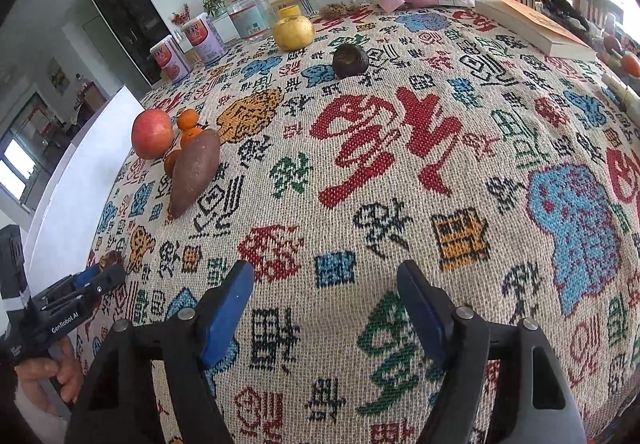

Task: Organize fruits
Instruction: 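Grasp a small orange with the right tool while the left holds the mangosteen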

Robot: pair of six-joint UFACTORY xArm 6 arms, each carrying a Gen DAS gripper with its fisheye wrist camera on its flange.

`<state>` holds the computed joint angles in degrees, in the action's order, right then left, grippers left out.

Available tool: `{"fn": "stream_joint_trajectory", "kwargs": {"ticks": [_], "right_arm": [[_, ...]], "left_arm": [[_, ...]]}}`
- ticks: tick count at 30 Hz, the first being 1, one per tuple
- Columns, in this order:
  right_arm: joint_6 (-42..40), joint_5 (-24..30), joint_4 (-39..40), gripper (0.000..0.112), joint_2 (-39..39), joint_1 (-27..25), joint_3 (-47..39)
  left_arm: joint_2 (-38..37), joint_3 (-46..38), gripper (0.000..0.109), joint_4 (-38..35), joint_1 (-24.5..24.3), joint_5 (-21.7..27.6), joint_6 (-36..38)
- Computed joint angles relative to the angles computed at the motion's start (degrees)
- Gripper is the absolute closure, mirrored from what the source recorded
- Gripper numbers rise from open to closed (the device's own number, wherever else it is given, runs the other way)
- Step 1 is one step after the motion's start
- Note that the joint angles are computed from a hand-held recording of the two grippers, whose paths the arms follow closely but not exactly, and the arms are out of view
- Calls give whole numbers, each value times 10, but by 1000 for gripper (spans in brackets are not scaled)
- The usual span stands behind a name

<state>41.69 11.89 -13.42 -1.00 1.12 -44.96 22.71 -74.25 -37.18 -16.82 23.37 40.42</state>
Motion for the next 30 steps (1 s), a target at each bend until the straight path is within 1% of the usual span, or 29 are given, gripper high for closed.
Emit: {"fn": "stream_joint_trajectory", "kwargs": {"ticks": [1,2,4,5,6,7,8,9,10,11,12,13,14,16,17,21,22,23,24,25,27,28,29,30], "right_arm": [[-41,14,36,44,17,-6,-31],[-64,28,48,48,39,-16,-68],[-59,68,10,53,84,-32,-149],[-67,84,7,54,106,-38,-187],[-89,92,29,54,126,-39,-218],[-126,98,74,54,143,-36,-244],[-171,98,130,54,155,-33,-262],[-197,91,163,54,163,-29,-272],[-207,89,171,54,171,-26,-282],[-197,92,157,54,179,-25,-292],[-186,101,145,54,188,-25,-305],[-189,113,151,54,199,-25,-320],[-215,123,182,54,208,-21,-332],[-317,166,287,54,234,-6,-377],[-350,186,314,54,247,5,-400],[-386,231,301,55,308,49,-500],[-399,255,302,57,330,56,-538],[-411,293,309,62,356,63,-583],[-406,328,298,64,378,69,-624],[-389,372,264,64,402,78,-668],[-346,461,153,65,455,96,-761],[-337,495,124,68,479,102,-801],[-334,524,120,74,504,102,-839],[-335,548,127,75,521,99,-867]], "left_arm": [[0,-2,65,-7,2,4,4],[0,-3,65,-20,4,11,12],[2,-10,65,-54,13,32,36],[3,-14,65,-67,16,42,45],[4,-17,65,-75,20,51,51],[4,-19,65,-77,22,56,53],[4,-19,65,-77,23,56,51],[3,-17,65,-78,23,55,53],[2,-15,65,-75,21,51,54],[0,-11,65,-70,18,42,53],[-1,-7,65,-64,14,32,51],[-1,-5,65,-60,11,25,49],[-1,-4,65,-59,9,20,48],[0,-4,65,-59,8,17,49],[0,-4,65,-62,9,18,52],[1,-7,65,-68,13,28,54],[0,-7,65,-68,16,33,51],[-2,-7,65,-69,18,38,49],[-4,-6,65,-72,21,44,50],[-5,-5,65,-75,23,48,51],[-8,0,65,-78,23,45,56],[-9,2,65,-80,22,42,57],[-9,3,65,-79,21,41,56],[-9,2,65,-78,21,42,54]]}}
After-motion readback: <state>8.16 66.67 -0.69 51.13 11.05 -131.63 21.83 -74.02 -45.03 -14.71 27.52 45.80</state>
